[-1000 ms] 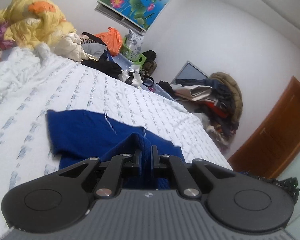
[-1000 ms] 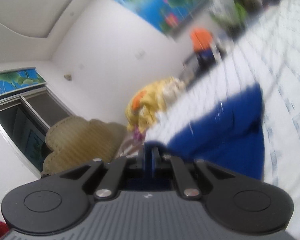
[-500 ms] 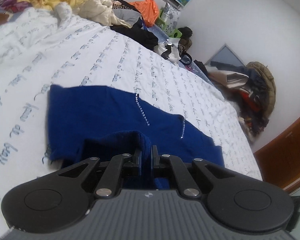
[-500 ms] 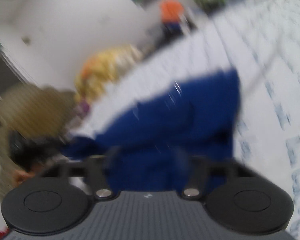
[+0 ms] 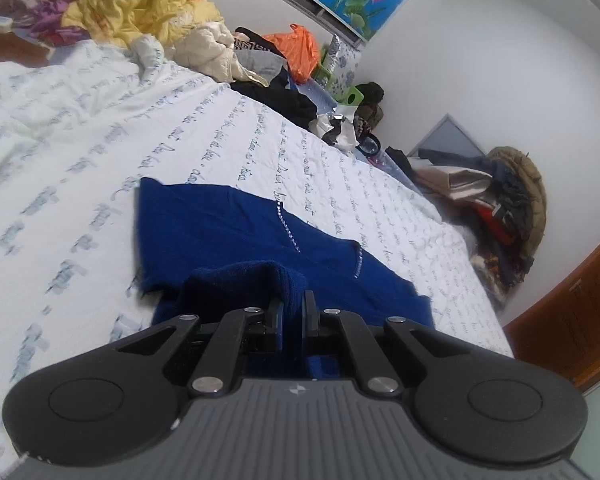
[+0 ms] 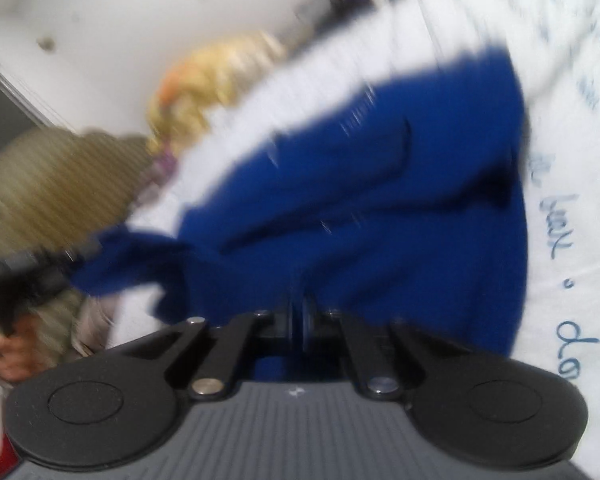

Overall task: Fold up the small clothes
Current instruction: 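Lift the hem with both grippers and fold it over toward the collar, then lay the folded hem down and open both grippers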

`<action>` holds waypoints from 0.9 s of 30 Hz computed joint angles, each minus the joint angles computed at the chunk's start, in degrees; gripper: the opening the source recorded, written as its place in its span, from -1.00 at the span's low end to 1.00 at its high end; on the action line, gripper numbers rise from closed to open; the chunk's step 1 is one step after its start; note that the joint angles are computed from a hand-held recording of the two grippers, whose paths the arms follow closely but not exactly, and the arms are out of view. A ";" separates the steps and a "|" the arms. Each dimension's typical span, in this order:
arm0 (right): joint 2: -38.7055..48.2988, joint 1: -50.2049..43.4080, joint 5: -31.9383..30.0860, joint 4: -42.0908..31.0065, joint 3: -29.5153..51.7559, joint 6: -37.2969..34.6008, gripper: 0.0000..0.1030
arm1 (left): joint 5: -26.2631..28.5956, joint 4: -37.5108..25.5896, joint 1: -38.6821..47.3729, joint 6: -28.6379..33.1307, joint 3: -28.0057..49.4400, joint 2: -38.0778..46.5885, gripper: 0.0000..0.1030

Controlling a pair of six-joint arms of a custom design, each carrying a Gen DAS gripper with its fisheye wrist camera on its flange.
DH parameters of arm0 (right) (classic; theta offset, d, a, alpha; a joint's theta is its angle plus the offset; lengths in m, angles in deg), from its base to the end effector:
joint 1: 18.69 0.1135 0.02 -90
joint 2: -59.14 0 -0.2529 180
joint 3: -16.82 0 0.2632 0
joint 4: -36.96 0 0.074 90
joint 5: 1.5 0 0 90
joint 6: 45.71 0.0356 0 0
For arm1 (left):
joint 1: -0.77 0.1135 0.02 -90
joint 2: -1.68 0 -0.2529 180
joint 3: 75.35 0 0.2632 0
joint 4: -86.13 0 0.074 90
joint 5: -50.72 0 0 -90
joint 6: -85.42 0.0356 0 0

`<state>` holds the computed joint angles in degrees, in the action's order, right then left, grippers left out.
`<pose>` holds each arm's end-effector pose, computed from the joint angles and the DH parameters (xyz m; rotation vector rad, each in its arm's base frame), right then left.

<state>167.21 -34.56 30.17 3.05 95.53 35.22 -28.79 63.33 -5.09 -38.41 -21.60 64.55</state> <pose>0.3637 -0.0719 0.1421 -0.1648 2.2695 1.1135 0.2551 -0.0327 0.2392 -0.4180 2.1370 -0.5977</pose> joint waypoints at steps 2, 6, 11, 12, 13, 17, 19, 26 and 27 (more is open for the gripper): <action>-4.11 -3.16 -4.70 -0.18 -1.59 0.59 -0.93 | 3.92 -2.38 0.81 -0.93 -1.16 -6.40 -0.85; -10.39 -6.36 -7.21 5.05 -1.16 4.39 -0.93 | 3.74 0.80 -0.21 -1.05 3.71 -4.79 -0.85; -3.12 -2.04 0.60 20.09 7.55 15.52 -0.93 | 2.19 5.49 1.07 -2.88 19.70 20.39 -0.85; 0.78 0.68 7.77 22.45 11.59 19.27 -0.93 | 1.07 4.60 1.10 -2.81 24.56 26.65 -0.85; 1.80 0.51 6.35 21.82 12.74 18.21 -0.93 | 0.48 4.33 1.55 -2.67 27.82 31.50 -0.85; 14.69 4.54 16.46 16.44 28.06 19.13 -0.93 | -2.37 -2.19 2.03 -1.18 43.60 49.13 -0.85; 20.22 6.11 20.85 13.17 34.67 18.18 -0.93 | -3.30 -6.02 1.93 -0.08 50.39 55.44 -0.83; 29.20 9.59 32.82 6.69 44.68 13.75 -0.91 | -15.47 -0.13 2.23 0.25 48.21 55.01 0.95; 29.71 10.41 35.21 6.04 45.19 12.09 -0.89 | -16.50 -0.15 2.51 1.56 47.40 53.87 0.95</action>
<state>196.91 -24.15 65.38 9.09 140.73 47.31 -45.29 63.18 -2.58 -36.85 25.80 118.42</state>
